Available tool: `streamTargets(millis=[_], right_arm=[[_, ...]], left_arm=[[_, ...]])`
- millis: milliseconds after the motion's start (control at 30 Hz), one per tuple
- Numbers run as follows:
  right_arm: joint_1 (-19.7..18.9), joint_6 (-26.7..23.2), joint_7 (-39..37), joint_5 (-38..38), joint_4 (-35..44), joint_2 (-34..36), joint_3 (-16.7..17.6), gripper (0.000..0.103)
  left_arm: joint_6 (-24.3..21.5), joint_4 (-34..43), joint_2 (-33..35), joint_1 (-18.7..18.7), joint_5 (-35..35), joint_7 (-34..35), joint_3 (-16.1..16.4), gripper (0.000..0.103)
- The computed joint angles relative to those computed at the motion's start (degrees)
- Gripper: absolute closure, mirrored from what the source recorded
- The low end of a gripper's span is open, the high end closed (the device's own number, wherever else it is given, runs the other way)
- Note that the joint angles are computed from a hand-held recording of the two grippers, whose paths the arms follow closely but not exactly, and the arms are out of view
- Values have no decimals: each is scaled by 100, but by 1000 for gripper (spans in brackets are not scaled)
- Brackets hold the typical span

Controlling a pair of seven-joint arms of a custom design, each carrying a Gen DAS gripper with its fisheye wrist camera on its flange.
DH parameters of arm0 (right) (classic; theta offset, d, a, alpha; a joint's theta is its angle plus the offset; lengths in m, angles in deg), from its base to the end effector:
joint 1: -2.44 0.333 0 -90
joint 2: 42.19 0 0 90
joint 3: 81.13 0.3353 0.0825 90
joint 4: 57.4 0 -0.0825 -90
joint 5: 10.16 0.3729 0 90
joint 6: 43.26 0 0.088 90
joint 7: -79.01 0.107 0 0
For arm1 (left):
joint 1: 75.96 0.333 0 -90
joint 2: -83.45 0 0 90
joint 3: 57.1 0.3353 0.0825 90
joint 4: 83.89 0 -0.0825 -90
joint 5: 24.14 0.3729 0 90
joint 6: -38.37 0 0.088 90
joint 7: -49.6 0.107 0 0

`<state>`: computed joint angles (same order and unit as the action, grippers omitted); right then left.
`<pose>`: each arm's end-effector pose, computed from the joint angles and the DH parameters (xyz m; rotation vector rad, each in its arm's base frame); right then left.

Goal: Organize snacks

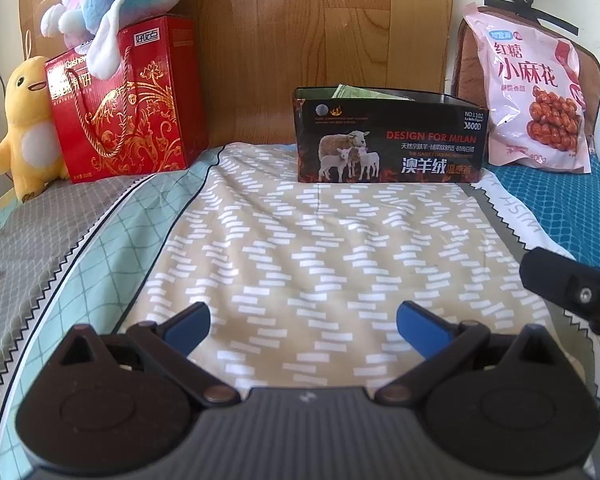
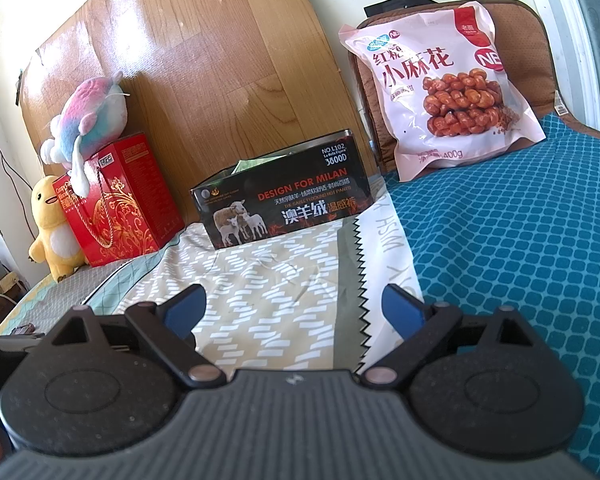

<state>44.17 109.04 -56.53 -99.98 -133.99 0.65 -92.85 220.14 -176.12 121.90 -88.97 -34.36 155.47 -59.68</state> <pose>0.6300 0.4470 0.3488 -1.1049 1.6923 -0.7733 0.7261 -0.1773 0.3639 -1.3977 1.9876 -0.9032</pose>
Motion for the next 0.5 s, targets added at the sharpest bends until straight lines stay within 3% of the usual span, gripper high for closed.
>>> streamTargets(millis=[500], right_arm=[[-2,4,5,-4,-5,-3,-2,7]], left_arm=[[49,-92,-49,89,72,219,-148,0]])
